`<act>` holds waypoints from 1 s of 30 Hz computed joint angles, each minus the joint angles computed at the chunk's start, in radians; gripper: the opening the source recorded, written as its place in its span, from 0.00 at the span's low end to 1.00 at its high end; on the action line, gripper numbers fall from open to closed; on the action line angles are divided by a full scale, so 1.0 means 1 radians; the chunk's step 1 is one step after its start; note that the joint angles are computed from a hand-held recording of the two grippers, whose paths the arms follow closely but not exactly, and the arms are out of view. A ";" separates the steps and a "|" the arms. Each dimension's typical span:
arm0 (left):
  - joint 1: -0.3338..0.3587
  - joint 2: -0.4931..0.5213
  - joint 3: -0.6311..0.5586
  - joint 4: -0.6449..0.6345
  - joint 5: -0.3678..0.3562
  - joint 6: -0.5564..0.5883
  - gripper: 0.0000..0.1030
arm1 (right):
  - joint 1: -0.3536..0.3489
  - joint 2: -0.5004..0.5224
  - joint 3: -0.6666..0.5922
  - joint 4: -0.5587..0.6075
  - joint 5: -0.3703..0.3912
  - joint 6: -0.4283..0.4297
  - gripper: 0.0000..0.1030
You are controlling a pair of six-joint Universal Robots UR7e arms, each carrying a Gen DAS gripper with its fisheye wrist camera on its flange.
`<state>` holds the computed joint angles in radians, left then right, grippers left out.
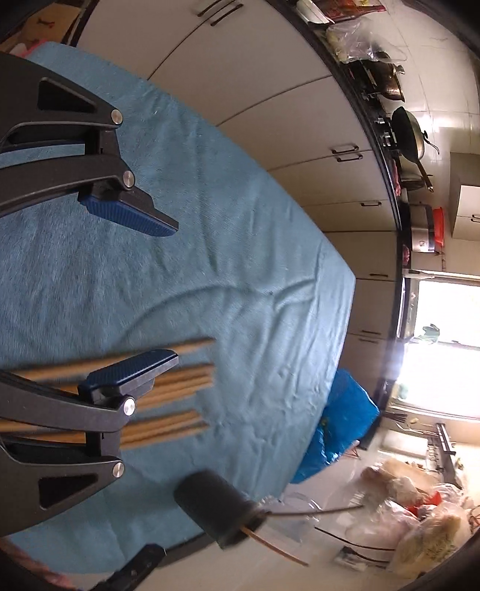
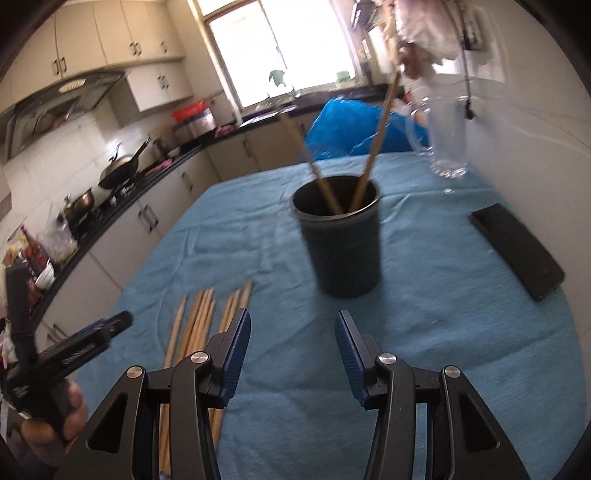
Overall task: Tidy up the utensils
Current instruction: 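Return to the chopsticks and grasp one with the left tool while the right grasps another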
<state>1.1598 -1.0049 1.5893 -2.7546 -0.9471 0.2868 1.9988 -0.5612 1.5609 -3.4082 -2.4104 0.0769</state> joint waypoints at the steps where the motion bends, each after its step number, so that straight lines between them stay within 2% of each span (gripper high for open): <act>1: 0.006 0.005 -0.002 -0.003 0.002 0.010 0.61 | 0.001 0.002 -0.004 0.015 0.002 0.003 0.50; 5: 0.020 0.015 -0.001 -0.002 0.005 0.015 0.61 | 0.010 0.014 -0.026 0.084 0.008 0.011 0.49; 9: 0.037 0.017 0.000 -0.005 -0.001 0.006 0.61 | 0.001 0.004 -0.058 0.231 0.079 0.064 0.40; 11: 0.048 0.017 -0.015 0.030 -0.029 -0.017 0.61 | -0.003 0.007 -0.083 0.284 0.102 0.083 0.35; 13: 0.055 0.017 -0.027 0.059 -0.044 -0.037 0.61 | -0.009 0.016 -0.126 0.353 0.125 0.098 0.35; 14: 0.057 0.019 -0.032 0.071 -0.048 -0.046 0.61 | -0.014 0.023 -0.155 0.400 0.140 0.106 0.29; 16: 0.064 0.019 -0.043 0.094 -0.067 -0.059 0.61 | -0.024 0.037 -0.207 0.475 0.172 0.137 0.28; 20: 0.070 0.019 -0.043 0.093 -0.090 -0.062 0.61 | -0.052 0.079 -0.341 0.660 0.256 0.192 0.24; 21: 0.071 0.017 -0.042 0.093 -0.093 -0.063 0.61 | -0.059 0.097 -0.386 0.713 0.270 0.194 0.20; 24: 0.072 0.018 -0.045 0.096 -0.095 -0.061 0.62 | -0.073 0.154 -0.509 0.850 0.269 0.229 0.17; 30: 0.072 0.020 -0.047 0.101 -0.101 -0.056 0.64 | -0.093 0.223 -0.642 0.988 0.255 0.284 0.15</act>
